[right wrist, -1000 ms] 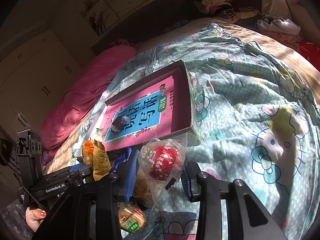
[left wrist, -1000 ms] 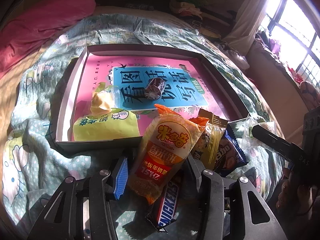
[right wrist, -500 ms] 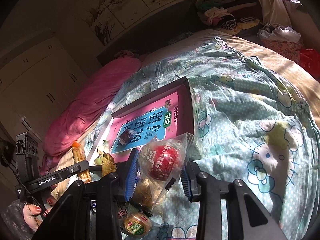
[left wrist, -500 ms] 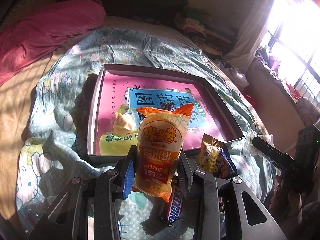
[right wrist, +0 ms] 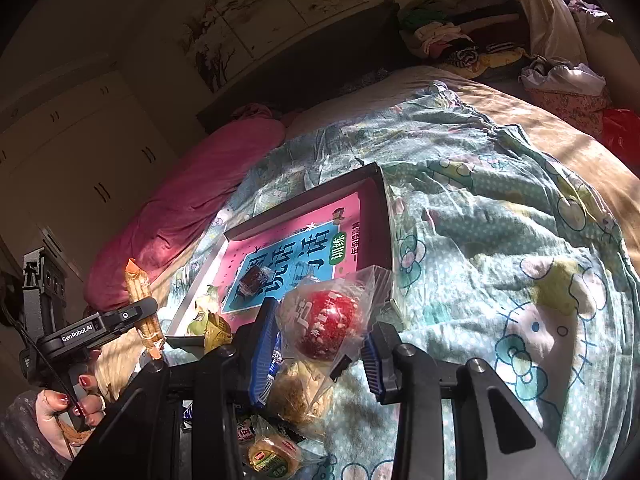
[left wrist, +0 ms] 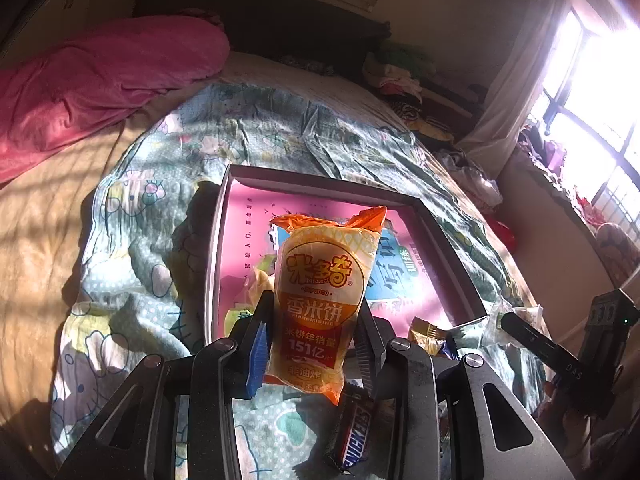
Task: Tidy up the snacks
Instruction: 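Grasp the orange rice-cracker bag with the left tool while the right tool grasps the clear bag with red pastry, then carry the rice-cracker bag into the pink tray while the right tool carries the pastry bag there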
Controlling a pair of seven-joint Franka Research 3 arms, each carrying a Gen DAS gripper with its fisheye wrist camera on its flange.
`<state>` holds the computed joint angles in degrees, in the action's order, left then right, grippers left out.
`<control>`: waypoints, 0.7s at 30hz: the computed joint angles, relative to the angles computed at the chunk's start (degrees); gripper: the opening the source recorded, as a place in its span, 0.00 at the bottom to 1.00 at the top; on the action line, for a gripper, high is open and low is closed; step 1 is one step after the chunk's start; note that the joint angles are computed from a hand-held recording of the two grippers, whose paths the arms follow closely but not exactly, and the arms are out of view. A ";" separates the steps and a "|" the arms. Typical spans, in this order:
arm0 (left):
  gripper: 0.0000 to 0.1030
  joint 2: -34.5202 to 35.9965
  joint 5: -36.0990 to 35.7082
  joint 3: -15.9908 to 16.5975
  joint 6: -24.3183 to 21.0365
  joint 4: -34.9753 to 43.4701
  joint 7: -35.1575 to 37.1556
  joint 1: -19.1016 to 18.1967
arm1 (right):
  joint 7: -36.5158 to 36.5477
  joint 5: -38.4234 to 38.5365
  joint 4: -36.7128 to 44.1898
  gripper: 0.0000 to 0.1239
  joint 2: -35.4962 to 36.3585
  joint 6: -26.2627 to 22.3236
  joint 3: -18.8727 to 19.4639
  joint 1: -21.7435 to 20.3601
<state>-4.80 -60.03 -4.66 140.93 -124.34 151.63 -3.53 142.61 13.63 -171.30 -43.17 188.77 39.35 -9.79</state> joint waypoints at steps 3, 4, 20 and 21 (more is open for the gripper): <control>0.37 0.72 -0.38 -0.28 0.53 1.02 -0.40 -0.15 | -0.46 -0.26 0.28 0.31 0.48 0.50 0.05 -0.35; 0.37 0.81 -0.55 -0.44 0.85 1.13 -0.52 -0.21 | -0.57 -0.24 0.32 0.31 0.43 0.52 0.22 -0.49; 0.37 4.36 1.17 -3.40 4.60 3.96 -3.69 -1.49 | -6.32 3.81 1.60 0.31 4.47 4.66 -0.16 -0.28; 0.37 4.62 1.67 -3.60 4.82 4.09 -4.17 -1.60 | -6.79 4.22 1.73 0.31 4.63 4.69 -0.05 -0.34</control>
